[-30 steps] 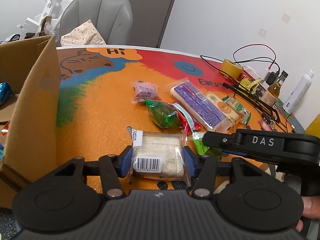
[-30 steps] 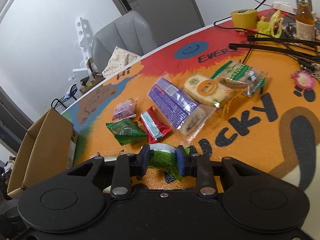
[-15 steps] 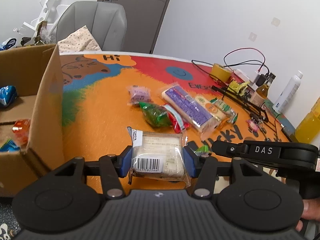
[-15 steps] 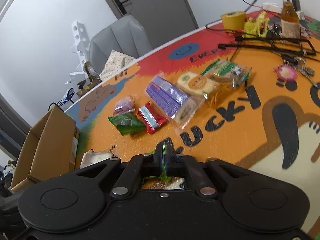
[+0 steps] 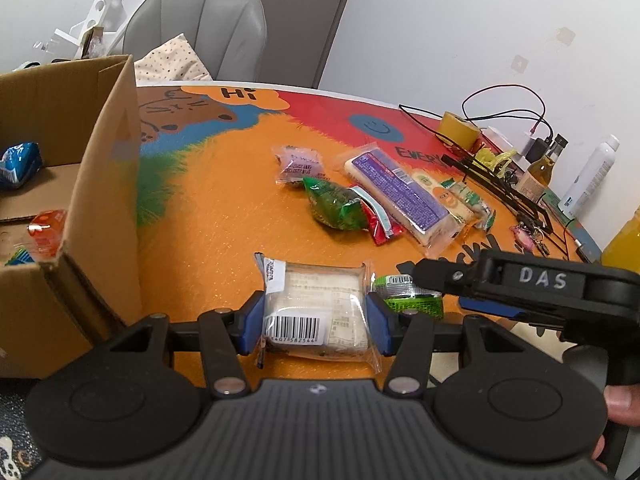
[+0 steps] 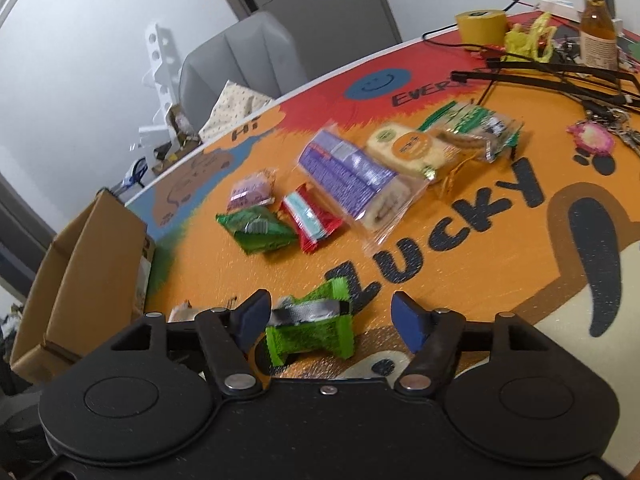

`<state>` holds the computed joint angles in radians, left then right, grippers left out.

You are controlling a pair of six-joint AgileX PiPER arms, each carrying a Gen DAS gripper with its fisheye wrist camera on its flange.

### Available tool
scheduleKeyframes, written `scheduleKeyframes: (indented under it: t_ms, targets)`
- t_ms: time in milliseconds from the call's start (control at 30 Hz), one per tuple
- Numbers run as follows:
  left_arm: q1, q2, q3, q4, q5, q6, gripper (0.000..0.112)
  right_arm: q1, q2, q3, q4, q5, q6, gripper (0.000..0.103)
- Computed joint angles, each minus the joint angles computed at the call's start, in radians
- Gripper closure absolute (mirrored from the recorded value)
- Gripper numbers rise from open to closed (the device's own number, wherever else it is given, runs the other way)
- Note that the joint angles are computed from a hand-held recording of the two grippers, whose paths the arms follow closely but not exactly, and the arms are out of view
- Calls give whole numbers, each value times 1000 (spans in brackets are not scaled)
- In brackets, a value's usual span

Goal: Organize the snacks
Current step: 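Close the right tool on the green packet while the left tool holds the bread packet, then carry both packets over the cardboard box and open both tools to drop them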

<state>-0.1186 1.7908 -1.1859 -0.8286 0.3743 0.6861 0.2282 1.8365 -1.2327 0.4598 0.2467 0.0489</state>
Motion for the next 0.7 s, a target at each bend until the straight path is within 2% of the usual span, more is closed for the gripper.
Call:
scheduleKeyframes:
  t_ms: [100, 200, 267, 333, 400, 433, 467, 533, 700]
  targets:
    - [0, -7, 10, 0, -9, 3, 60, 15, 1, -1, -61, -2, 30, 35]
    - [1, -17, 31, -25, -22, 35, 60, 39, 2, -7, -232, -2, 166, 40]
    - [-4, -25, 46, -24, -37, 44, 60, 52, 3, -9, -330, 3, 240, 59]
    - [-6, -33, 62, -44, -50, 71, 60, 63, 1, -8, -412, 5, 301, 60]
    - [-1, -35, 64, -64, -42, 86, 60, 60, -4, -1, -381, 0, 262, 67]
    - [2, -37, 66, -68, -39, 91, 60, 53, -8, 5, -311, -2, 200, 72]
    - [3, -38, 66, -70, -37, 92, 60, 49, -13, 10, -279, 1, 178, 72]
    - [8, -41, 66, -72, -28, 89, 60, 54, -32, 34, -335, -18, 228, 72]
    - [15, -68, 79, -118, -11, 130, 60, 55, -82, 73, -360, -47, 256, 73]
